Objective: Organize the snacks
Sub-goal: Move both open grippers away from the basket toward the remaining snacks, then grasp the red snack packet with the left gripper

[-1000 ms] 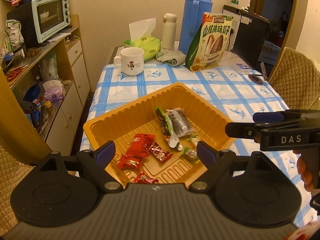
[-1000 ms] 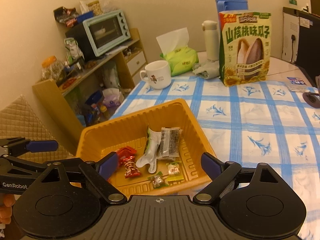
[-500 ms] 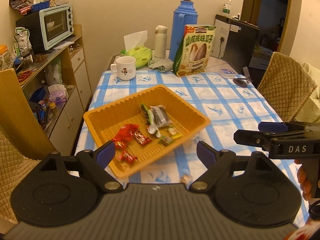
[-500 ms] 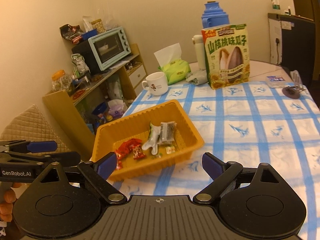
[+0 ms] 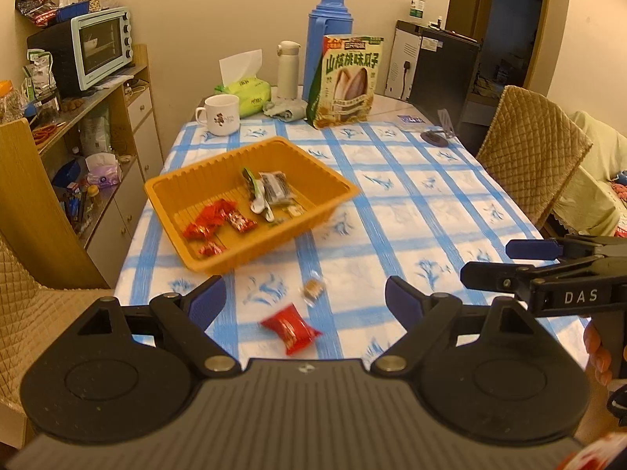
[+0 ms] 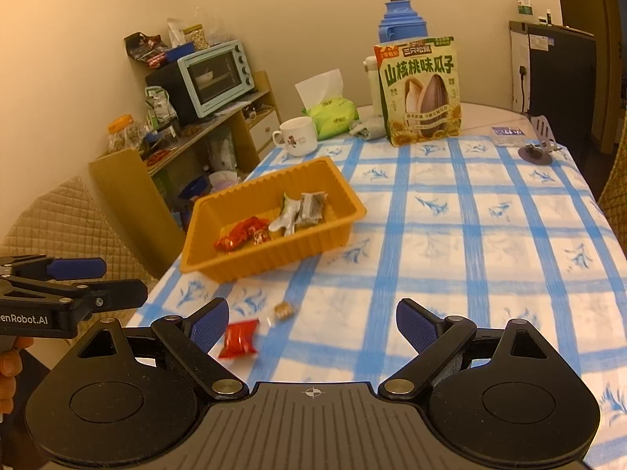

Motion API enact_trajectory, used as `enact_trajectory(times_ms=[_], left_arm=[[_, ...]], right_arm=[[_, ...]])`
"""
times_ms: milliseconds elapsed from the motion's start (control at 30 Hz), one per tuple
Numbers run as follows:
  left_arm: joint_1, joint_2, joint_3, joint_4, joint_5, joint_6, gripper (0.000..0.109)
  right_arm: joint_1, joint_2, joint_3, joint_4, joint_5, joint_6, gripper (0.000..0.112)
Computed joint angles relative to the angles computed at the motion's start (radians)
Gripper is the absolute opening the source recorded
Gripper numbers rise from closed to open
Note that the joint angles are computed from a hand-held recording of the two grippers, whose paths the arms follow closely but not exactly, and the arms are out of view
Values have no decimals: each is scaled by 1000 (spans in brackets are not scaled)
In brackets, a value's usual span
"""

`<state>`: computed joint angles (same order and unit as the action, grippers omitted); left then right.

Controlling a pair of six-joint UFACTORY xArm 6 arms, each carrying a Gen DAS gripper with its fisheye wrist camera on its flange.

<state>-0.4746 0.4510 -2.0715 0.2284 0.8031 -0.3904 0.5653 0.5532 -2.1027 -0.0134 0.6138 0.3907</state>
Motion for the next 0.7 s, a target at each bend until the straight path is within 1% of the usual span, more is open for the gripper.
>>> enact_trajectory(times_ms=[133,333,467,700], left_arm=[[-19,-78,130,7,-39,-26,87],[-40,-167,277,13,-73,-62,87],[-52,-205,343,31,-81,-93,87],[-61,-239,411,28,-78,-117,87]], right_arm=[[4,-92,142,3,-34,-2,92],[13,-188,296,16,-63,-3,92],[19,-226,361,33,-60,-8,92],[32,-265,432,51,-41,-14,92]])
